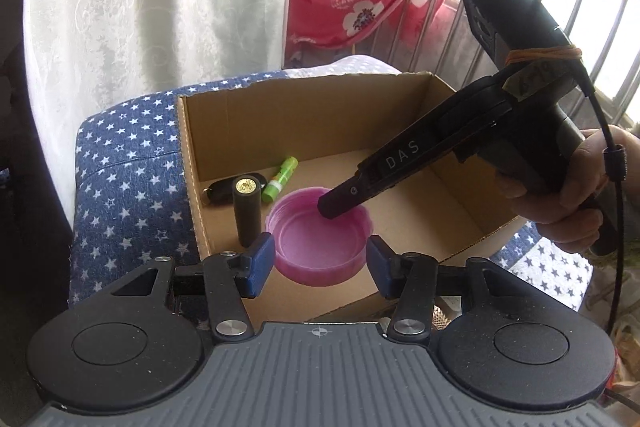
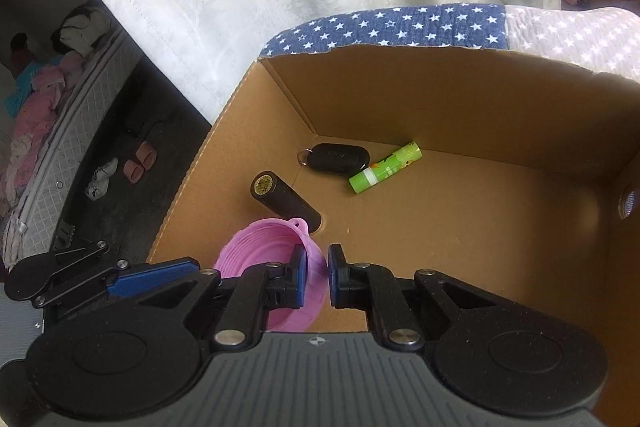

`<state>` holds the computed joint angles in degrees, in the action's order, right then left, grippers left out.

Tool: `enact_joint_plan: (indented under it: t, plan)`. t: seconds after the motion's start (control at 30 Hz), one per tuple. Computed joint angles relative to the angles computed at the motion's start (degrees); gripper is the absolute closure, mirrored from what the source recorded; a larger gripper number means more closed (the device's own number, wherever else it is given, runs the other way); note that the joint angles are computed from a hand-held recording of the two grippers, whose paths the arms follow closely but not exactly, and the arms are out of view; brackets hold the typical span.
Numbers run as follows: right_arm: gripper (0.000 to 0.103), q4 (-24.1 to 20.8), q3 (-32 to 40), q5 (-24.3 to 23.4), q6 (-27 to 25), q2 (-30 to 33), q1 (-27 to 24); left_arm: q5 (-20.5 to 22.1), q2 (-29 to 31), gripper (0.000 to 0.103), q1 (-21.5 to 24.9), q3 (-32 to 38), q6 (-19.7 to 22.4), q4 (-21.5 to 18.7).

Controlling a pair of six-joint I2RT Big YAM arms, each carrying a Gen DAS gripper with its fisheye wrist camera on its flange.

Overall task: Organize rigid objects
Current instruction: 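Carry the pink lid into the box and open the right gripper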

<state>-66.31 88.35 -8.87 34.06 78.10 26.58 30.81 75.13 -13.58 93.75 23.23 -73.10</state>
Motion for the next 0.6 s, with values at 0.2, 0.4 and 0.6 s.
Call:
enact_joint_plan:
  t: [0.2, 0.4, 0.6]
  plan:
    - [0.09, -5.2, 4.8, -2.8, -2.0, 6.2, 0.3, 1.1, -0.1, 0.052, 1.8, 0.6, -0.7, 0.3]
    - [0.083, -6.6, 6.2, -5.7, -1.7, 8.7, 0.3, 2.4, -1.1, 0.052, 3.4, -0.3, -1.4, 1.5]
    - [0.078, -4.0, 3.3, -6.0, 0.5, 4.6, -0.2, 5.7, -3.3, 0.052, 5.3, -2.0, -2.2, 2.6]
